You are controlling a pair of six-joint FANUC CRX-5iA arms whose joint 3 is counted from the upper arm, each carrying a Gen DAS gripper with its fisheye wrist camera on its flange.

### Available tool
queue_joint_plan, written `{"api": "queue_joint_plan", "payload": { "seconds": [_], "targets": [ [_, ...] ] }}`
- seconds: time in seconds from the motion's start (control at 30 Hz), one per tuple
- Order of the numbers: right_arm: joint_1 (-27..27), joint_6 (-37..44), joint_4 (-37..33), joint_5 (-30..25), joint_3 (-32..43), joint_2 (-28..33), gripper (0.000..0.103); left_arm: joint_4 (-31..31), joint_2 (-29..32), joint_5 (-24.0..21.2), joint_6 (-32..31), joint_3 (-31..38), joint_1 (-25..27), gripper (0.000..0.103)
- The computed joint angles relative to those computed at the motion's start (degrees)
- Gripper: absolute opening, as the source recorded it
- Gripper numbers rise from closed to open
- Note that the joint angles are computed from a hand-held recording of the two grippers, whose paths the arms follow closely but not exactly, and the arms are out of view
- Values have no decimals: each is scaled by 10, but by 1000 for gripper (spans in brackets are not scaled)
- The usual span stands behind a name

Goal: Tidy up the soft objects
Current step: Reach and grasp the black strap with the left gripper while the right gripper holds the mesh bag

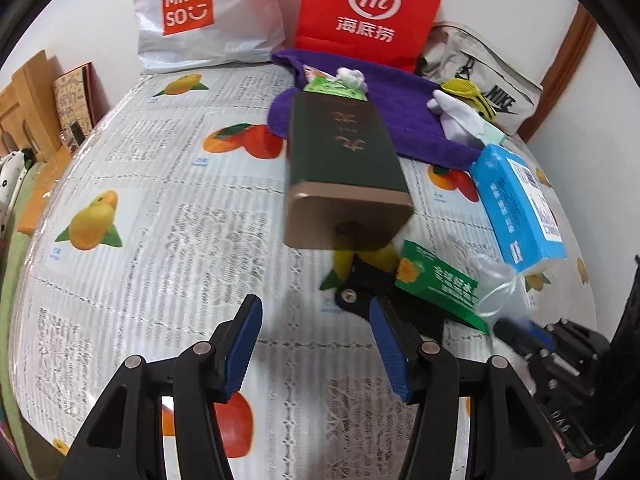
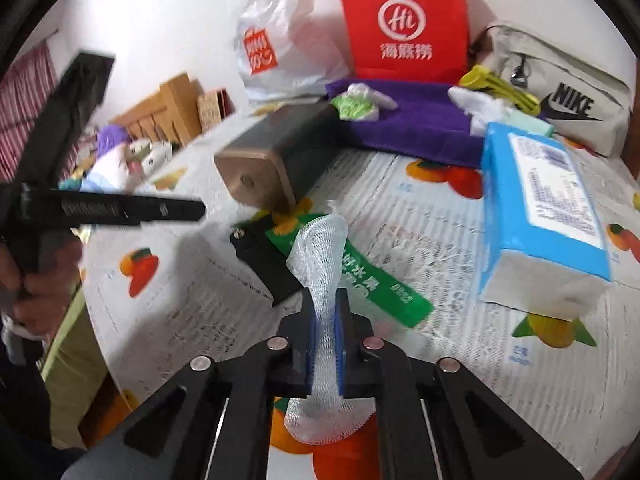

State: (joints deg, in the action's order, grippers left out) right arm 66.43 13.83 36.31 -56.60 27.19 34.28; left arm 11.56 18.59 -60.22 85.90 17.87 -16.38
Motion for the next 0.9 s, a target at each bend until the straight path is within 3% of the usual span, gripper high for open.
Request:
{"api": "queue_joint_plan", "payload": {
  "seconds": [0.3, 0.5, 0.63, 0.73, 0.9],
  "targets": [
    [24, -53, 67, -59, -47, -39, 7, 24, 11, 0, -31, -7, -19, 54],
    [33, -74, 80, -95, -87, -67, 7, -8, 31, -25, -10, 21, -31, 54],
    [31, -91, 77, -84, -113, -80, 7, -27, 39, -31, -2, 32, -41, 63],
    [28, -106, 78, -69, -131, -87, 7, -40, 51, -38, 3, 52, -52, 63],
    [27, -125, 85, -54, -151, -98, 7, -130, 84, -70, 51, 122, -89, 67]
  ]
}}
